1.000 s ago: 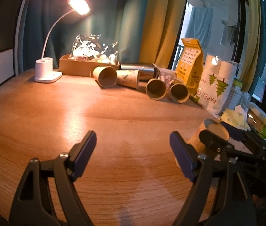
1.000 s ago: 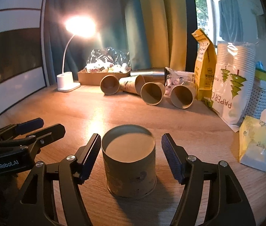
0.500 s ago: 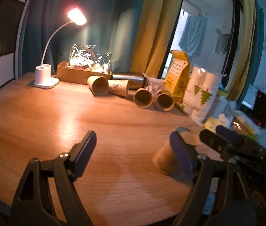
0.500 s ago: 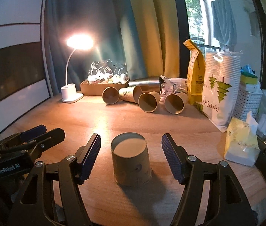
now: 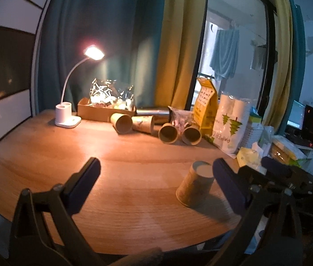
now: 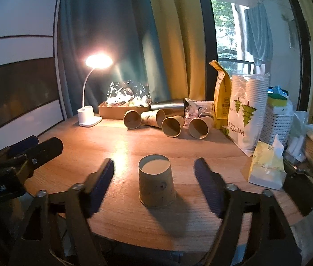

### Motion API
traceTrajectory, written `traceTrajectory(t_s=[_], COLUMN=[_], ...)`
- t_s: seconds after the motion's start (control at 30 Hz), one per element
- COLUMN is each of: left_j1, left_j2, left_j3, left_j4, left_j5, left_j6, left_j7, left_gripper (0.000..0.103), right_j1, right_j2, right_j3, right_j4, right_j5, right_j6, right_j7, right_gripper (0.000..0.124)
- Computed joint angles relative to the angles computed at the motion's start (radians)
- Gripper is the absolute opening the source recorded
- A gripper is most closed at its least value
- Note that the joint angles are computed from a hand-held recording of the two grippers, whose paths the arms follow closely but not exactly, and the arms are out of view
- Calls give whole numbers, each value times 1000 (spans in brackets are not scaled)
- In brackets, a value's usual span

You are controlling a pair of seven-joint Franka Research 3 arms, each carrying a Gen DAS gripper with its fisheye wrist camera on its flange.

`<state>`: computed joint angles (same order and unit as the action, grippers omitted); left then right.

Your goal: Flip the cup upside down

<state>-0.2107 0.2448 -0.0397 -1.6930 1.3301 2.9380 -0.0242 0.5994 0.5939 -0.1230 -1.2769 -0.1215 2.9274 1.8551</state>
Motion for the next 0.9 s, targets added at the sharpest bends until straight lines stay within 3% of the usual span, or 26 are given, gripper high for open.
traceTrajectory(t_s=[0.3,0.9], left_j1=[-7,-20], left_j2=[11,23], left_j3=[-8,14], left_j4=[4,4], left_j5=[-84,-118], left_j6=[-32,-27], left_j7=[96,104], left_gripper=[102,102], right_j1=[-9,-17], right_j2=[1,15], right_j3=[10,27], right_j4=[2,22], right_j5=[18,31], right_j6=[-8,-28], right_j7=[-2,-18], right_gripper=[82,82])
